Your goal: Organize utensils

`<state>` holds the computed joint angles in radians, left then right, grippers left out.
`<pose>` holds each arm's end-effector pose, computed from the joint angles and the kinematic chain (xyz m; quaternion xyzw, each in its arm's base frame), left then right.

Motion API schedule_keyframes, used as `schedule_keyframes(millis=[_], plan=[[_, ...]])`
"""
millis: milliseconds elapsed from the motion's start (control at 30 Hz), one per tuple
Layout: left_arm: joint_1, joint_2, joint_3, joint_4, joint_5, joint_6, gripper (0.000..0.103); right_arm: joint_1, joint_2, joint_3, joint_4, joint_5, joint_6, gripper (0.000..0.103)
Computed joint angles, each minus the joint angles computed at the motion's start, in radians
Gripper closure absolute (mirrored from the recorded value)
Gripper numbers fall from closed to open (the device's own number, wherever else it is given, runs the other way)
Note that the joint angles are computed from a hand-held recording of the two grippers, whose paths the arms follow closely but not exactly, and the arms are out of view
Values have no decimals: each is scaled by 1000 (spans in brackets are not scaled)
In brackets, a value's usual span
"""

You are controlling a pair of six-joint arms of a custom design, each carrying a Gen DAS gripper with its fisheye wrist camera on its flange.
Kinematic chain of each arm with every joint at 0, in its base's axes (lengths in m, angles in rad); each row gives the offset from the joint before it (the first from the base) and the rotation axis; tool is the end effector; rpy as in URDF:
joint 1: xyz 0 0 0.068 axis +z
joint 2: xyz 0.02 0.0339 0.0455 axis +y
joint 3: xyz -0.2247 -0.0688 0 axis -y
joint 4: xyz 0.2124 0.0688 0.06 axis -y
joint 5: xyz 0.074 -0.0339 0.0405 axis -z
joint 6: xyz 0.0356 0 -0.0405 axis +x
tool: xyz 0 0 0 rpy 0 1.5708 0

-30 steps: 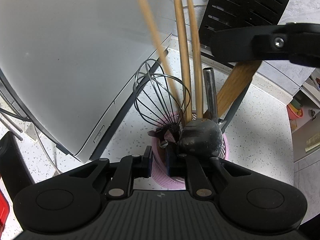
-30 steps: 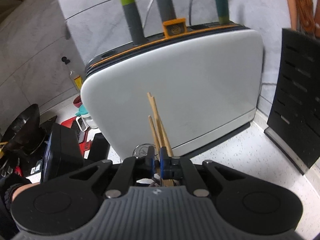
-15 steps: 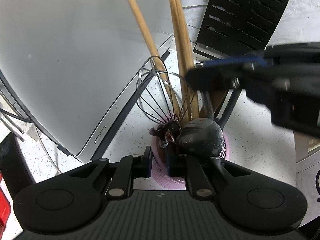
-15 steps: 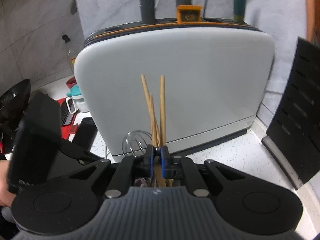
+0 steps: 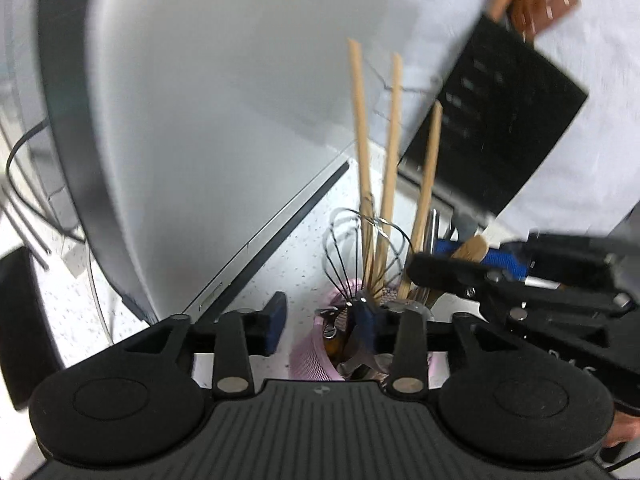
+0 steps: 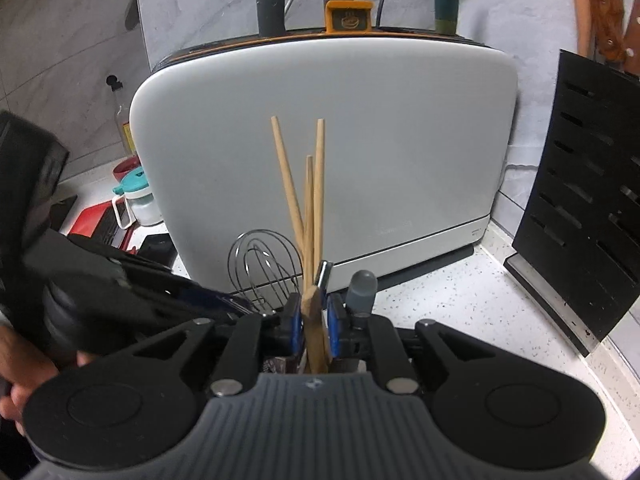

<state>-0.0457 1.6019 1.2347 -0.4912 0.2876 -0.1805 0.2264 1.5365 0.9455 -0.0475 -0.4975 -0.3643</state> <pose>0.3167 -0.0246 0.2360 -0.0126 0.9288 -0.1724 0.3277 0.2950 0.0854 0.2068 -0.3579 0.7961 0.1894 0.4497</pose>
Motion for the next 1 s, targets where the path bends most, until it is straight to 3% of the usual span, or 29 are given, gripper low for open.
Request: schedule_keyframes(millis=[67, 100, 133, 267, 400, 500, 567, 633, 667, 800, 867, 933, 1000], plan=[[41, -37, -46, 29, 54, -22, 45, -17, -15, -25, 26, -36, 18, 88], [59, -55, -71, 51, 83, -27, 34, -28, -16, -28, 30, -69, 23, 78], [74, -71, -93, 78, 113, -36, 30, -38, -22, -37, 36, -105, 27, 68], [116, -150, -189, 178, 145, -70, 23, -36, -64, -91, 93, -115, 49, 61], [174, -249, -275, 261, 245, -129, 18, -58, -106, -131, 133, -159, 86, 52], [218, -347, -378, 374, 319, -184, 8, -99, -158, -167, 173, -218, 150, 46], [223, -412, -438, 430, 307, -203, 4, -134, -212, -221, 245, -245, 225, 38], [152, -505, -487, 436, 131, -171, 0, -158, -290, -302, 332, -215, 298, 25], [86, -554, -512, 441, -2, -130, 0, -161, -330, -345, 367, -175, 323, 22], [-195, -683, -643, 548, -445, 115, 0, -172, -434, -491, 468, -78, 372, 4], [-316, -701, -695, 611, -644, 156, 0, -177, -467, -582, 565, -56, 379, 3], [-386, -712, -716, 603, -765, 144, 0, -170, -494, -677, 673, 8, 376, 3], [-394, -745, -721, 528, -754, 66, 0, -165, -500, -741, 735, 68, 376, 3]])
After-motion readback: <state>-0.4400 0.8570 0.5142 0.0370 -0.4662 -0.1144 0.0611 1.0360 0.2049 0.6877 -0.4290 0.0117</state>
